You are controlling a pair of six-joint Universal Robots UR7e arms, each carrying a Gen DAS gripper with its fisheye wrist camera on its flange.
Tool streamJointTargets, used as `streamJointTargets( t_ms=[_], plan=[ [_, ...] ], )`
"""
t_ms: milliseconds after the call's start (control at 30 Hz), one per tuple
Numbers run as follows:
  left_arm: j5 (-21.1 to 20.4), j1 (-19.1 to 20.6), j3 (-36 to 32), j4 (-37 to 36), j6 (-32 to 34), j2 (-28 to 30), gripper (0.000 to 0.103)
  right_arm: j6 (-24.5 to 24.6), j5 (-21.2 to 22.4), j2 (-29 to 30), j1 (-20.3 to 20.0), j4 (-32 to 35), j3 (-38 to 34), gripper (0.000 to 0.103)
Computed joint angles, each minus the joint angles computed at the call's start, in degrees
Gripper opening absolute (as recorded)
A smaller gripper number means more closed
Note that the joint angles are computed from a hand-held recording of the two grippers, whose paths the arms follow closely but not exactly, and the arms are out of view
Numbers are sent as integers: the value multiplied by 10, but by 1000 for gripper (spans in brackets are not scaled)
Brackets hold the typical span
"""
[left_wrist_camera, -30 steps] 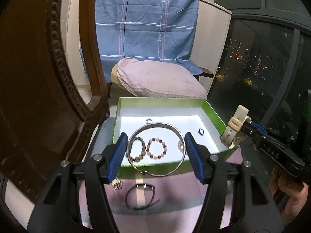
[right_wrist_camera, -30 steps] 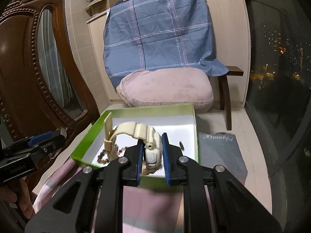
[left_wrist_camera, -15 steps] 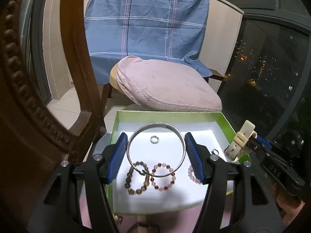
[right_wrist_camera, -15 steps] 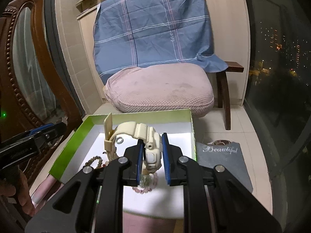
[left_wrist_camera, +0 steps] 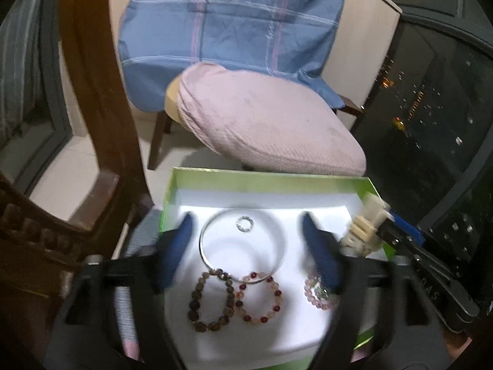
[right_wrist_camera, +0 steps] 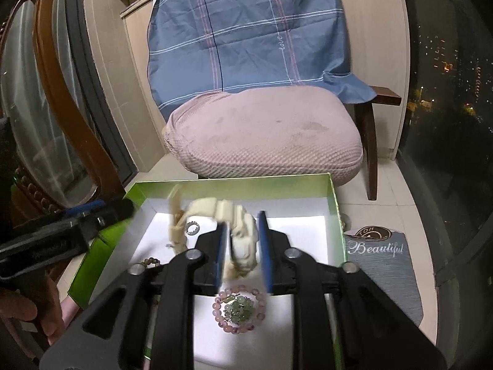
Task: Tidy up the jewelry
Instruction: 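Lower the watch and bangle into the box and open both tools, then withdraw both open tools up from the box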
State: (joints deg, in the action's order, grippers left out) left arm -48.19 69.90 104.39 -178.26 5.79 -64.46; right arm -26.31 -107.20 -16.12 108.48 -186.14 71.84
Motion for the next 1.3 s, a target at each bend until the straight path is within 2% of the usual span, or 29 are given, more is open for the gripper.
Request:
streamJointTargets(
  t_ms=[33,67,200,300,467,733,800,867,967,1100,1167,1200,1300],
  plan=[
    [12,-7,6,-22,15,0,90,-3,-1,0,2,-17,4,64],
    [19,-11,13,-58,35,2,92,-7,-2,-1,4,-54,12,75],
    [25,-33,32,-93,55,-23,93,5,32,-31,2,-120,54,75],
    [32,-56,59,-128,75,-56,95,14,51,-57,0,-184,98,81],
    [70,-103,109,-177,118,-107,97,11,60,-104,0,-267,179,82],
    [132,-151,225,-185,115,-169,97,-59,71,-161,19,-333,295,82],
    [145,-157,263,-193,102,-182,97,-78,70,-170,23,-353,321,87],
    [154,-156,298,-148,51,-200,97,-89,68,-176,26,-375,341,90],
    [150,-152,320,-97,9,-205,97,-85,73,-187,22,-387,375,91],
    [132,-125,311,-67,11,-165,97,-48,68,-202,16,-357,404,91],
    [141,-105,291,-47,12,-132,97,-33,74,-207,15,-353,415,91],
    [148,-101,287,-40,5,-125,97,-36,74,-206,16,-353,418,91],
    [125,-77,268,-4,-16,-111,95,-53,62,-195,20,-351,410,91]
  ],
)
